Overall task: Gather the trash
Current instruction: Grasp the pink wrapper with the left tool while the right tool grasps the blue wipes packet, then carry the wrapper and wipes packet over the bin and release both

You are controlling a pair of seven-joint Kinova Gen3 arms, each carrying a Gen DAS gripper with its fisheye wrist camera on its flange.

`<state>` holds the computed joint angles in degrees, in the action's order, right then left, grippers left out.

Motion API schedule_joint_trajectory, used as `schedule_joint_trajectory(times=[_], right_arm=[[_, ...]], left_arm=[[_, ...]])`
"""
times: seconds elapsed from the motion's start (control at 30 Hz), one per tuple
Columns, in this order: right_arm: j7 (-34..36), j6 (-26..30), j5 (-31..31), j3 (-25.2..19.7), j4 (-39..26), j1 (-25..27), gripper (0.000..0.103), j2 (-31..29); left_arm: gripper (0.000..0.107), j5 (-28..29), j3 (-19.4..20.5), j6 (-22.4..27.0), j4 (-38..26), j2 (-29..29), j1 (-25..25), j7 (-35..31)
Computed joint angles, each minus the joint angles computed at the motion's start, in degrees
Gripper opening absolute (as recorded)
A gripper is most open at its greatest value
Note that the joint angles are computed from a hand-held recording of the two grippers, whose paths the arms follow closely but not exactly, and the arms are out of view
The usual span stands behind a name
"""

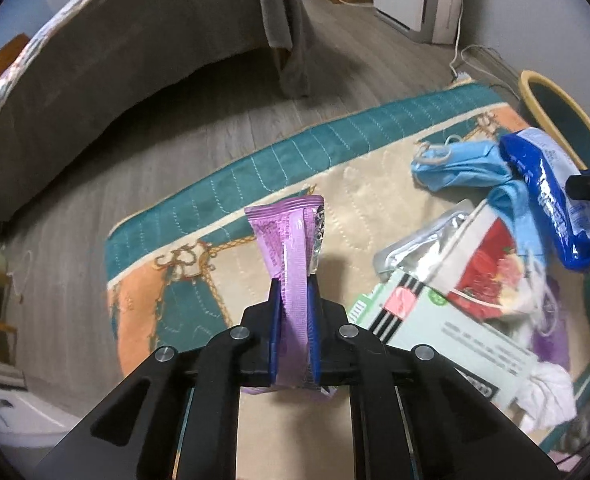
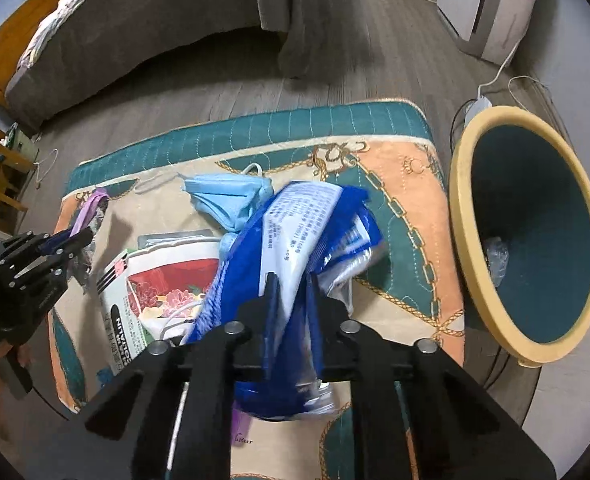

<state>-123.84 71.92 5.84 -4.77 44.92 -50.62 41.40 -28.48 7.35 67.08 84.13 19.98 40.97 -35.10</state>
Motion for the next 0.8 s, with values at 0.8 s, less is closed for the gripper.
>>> schedule_joint_trajectory(times=[0.8], right_arm=[[8.6,-8.8,5.7,-3.1,14.8,1.6,0.011,-19.0]], left_arm=[[0.012,-15.0,3.0,20.8,-24.7,-0.1,16.0,7.8]])
